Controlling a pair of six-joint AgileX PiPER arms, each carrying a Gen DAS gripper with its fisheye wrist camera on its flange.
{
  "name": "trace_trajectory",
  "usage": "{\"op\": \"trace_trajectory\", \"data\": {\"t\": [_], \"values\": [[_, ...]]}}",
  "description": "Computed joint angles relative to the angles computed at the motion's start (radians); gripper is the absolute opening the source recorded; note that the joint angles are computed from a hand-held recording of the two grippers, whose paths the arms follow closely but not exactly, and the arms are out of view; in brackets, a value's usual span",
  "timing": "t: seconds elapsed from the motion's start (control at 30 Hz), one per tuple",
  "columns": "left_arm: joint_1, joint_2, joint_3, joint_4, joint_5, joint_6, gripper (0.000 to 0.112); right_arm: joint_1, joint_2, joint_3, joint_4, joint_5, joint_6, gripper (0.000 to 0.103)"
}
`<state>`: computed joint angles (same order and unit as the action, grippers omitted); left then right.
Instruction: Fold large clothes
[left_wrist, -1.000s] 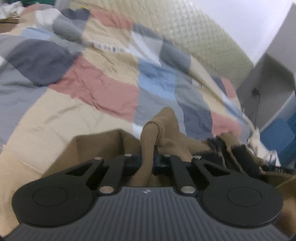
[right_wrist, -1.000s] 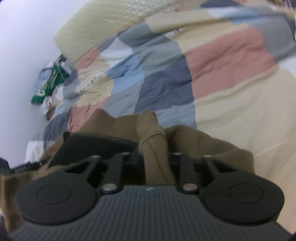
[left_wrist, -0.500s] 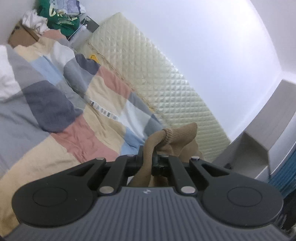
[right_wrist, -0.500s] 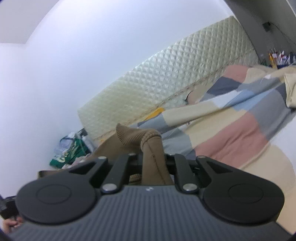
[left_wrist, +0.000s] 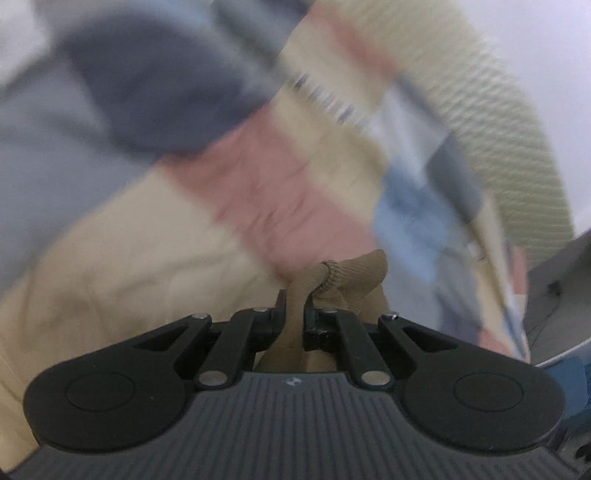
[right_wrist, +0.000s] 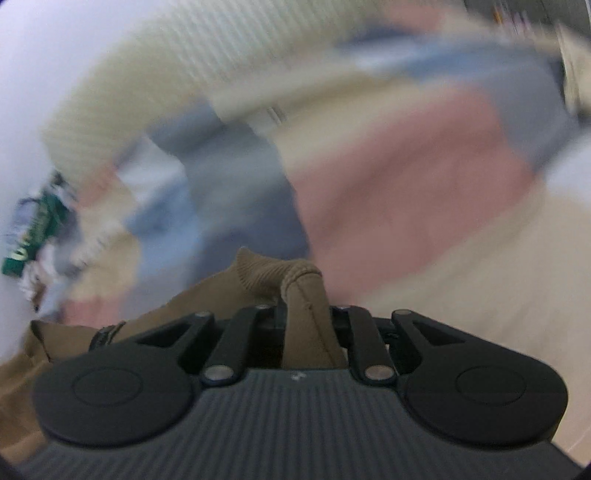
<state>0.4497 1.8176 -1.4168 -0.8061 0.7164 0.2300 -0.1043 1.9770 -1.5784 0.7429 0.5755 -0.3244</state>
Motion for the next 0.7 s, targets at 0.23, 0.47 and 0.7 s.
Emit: {"op": "trace_trajectory", "data": {"t": [0.23, 0.47, 0.7], "values": [[0.06, -0.053, 0.079, -0.089, 0.077, 0.064, 0.029, -0.046, -0.039, 0.069, 0.155, 0.063, -0.102, 0.023], [0.154, -0.386, 0.298, -0.149, 0.147, 0.134, 0.07, -0.093, -0.272, 0.275, 0.175, 0.058, -0.147, 0.041], [0.405, -0.813, 0.487, -0.196, 0.397, 0.161, 0.076, -0.294, -0.617, 0.576, 0.344, 0.221, -0.223, 0.057]]}}
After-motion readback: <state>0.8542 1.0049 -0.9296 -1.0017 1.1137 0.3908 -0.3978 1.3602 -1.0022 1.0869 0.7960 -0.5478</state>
